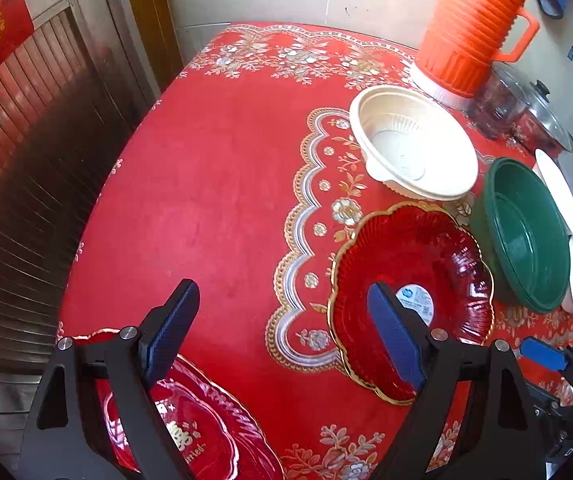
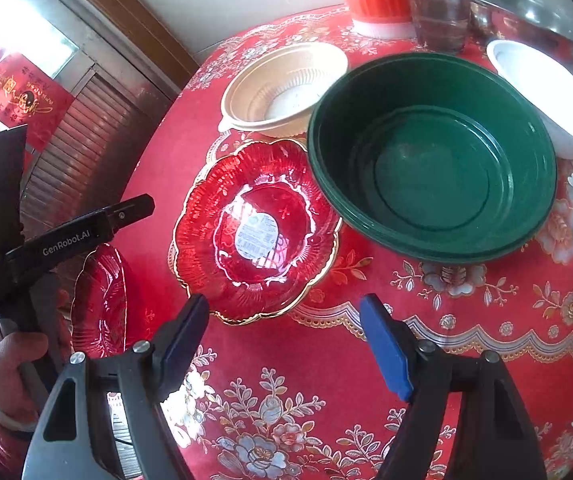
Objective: Organize plates and bowls
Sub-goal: 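Move both grippers to the red flower-shaped plate with white sticker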
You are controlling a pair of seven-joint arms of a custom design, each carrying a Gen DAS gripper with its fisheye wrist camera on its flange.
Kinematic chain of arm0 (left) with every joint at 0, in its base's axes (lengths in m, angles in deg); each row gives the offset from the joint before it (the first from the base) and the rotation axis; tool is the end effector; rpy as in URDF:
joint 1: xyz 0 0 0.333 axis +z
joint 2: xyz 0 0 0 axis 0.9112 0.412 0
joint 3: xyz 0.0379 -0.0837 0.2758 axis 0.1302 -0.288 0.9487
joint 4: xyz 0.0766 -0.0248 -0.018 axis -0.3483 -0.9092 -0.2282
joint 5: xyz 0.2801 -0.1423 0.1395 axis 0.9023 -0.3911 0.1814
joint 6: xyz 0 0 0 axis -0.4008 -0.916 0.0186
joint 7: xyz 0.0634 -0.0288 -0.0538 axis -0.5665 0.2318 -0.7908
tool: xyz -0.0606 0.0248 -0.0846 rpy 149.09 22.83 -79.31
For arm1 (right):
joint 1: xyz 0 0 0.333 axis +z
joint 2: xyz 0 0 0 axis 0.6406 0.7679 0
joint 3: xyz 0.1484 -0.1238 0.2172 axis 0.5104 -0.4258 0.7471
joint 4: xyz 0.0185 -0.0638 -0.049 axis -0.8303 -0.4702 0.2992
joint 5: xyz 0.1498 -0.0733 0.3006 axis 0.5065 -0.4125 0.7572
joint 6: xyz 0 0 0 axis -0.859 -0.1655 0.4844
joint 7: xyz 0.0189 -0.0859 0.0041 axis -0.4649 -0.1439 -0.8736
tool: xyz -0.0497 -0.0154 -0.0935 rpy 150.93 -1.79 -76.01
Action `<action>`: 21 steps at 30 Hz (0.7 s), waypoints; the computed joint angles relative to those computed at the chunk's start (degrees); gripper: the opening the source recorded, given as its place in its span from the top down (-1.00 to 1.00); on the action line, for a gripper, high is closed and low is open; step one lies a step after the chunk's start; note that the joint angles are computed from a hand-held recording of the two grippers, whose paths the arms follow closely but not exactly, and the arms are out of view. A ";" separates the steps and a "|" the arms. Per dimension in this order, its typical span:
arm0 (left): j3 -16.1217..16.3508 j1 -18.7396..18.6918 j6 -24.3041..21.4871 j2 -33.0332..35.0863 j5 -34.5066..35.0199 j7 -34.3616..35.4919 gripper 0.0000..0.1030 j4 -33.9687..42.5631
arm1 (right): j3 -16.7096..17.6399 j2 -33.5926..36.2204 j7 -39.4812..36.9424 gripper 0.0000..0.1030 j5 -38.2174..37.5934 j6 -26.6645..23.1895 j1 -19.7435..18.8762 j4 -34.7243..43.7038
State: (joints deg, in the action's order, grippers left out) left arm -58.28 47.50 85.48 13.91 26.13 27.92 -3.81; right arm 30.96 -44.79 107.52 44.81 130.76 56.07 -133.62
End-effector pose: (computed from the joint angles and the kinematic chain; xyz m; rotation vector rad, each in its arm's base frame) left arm 0.6204 -0.3081 0.4892 -1.6539 2.3081 -0.5425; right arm 0.4824 0.1562 0.4369 -1.5041 2.0118 -0.0794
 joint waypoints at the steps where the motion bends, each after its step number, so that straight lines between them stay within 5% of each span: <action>1: 0.10 -0.13 -0.68 1.03 0.08 0.18 -0.68 1.53 | 0.06 0.20 1.16 -0.51 -1.36 0.06 -0.24 0.05; 14: 0.88 -3.62 -9.78 11.78 -0.11 4.93 -0.68 17.46 | -0.53 5.17 7.73 -0.51 -5.99 -0.38 -0.81 3.53; 21: 1.80 -4.68 -10.57 14.03 0.15 6.32 -0.69 20.17 | -0.93 7.34 8.67 -0.51 -7.37 -0.71 -0.59 5.73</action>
State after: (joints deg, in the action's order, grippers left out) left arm -56.47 42.82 74.91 27.94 26.28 34.24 16.37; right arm 30.03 -37.46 116.19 37.44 130.05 55.48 -127.89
